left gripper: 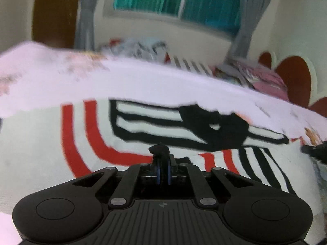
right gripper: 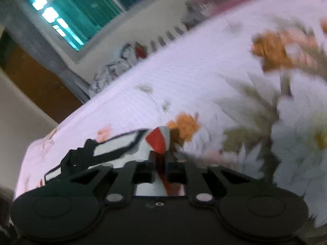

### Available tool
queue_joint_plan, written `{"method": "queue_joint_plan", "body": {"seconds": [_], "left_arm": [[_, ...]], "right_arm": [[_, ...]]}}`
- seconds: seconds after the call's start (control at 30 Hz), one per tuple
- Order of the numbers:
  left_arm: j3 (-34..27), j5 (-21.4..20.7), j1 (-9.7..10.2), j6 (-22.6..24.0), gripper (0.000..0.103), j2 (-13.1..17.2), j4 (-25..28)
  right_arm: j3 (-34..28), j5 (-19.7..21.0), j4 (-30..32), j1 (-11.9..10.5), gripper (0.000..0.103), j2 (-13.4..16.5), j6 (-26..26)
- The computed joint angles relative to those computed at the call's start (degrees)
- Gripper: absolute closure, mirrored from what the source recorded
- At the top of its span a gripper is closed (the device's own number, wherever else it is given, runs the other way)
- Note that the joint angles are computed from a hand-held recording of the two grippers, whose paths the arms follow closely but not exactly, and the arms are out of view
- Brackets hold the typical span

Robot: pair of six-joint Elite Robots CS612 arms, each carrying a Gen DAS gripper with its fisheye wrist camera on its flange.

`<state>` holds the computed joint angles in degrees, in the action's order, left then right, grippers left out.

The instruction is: Fold small clothes

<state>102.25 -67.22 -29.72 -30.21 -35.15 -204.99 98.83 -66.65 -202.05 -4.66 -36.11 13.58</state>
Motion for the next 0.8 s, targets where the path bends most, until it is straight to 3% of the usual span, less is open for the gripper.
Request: {"method": "queue_joint_plan", "body": {"seconds": [0.07, 0.2, 0.27, 0.3, 0.33, 0.37, 0.43, 0.6, 0.67, 0.73, 0.8], "left_arm": [[-0.3, 0.1, 0.03, -1.1, 0.097, 0.3, 3.8], [-0.9, 1.2, -0.30, 0.6, 0.097, 0.6, 4.4], [-0.8, 0.0, 0.20, -0.9, 0.085, -0.1, 5.9], [-0.4, 1.5, 0.09, -2.4, 0.063, -0.9, 7.3], [0.4, 5.1, -0.56, -2.7, 0.045, -1.5, 7.2], [0.6, 7.5, -1.17, -1.3, 0.042, -1.6, 5.8], [0.0, 5.7, -1.65, 2.2, 0.042, -1.6, 3.7], [-6.8, -2.5, -3.23, 11.6, 0.042, 0.5, 9.0], [-8.9, -2.4, -3.67, 12.9, 0.042, 1.3, 13.0], [-9.1, -2.9, -3.29, 12.4, 0.042, 1.5, 14.4], [-8.3, -4.2, -2.58, 11.3, 0.042, 1.4, 13.4]], "right_arm": [[-0.4, -4.2, 3.5, 0.9, 0.095, -0.1, -3.4], [-0.6, -4.8, 4.0, 0.9, 0.094, 0.3, -2.1], [0.1, -7.0, 2.9, 1.1, 0.083, -0.3, -1.8], [0.6, -8.6, 1.5, 1.4, 0.075, -0.7, -1.9], [1.0, -10.2, 0.1, 1.8, 0.074, -1.0, -2.4], [1.0, -9.9, -0.5, 1.9, 0.075, -1.0, -3.2], [0.9, -7.4, 0.0, 2.4, 0.080, -1.3, -7.2], [-1.5, -5.2, 5.9, 5.3, 0.080, -0.8, -18.1], [-2.4, -6.7, 8.6, 5.9, 0.082, -0.8, -21.3], [-3.0, -7.4, 11.3, 5.2, 0.091, -1.1, -20.6], [-4.0, -13.5, 11.1, 5.1, 0.092, -0.8, -18.7]]}}
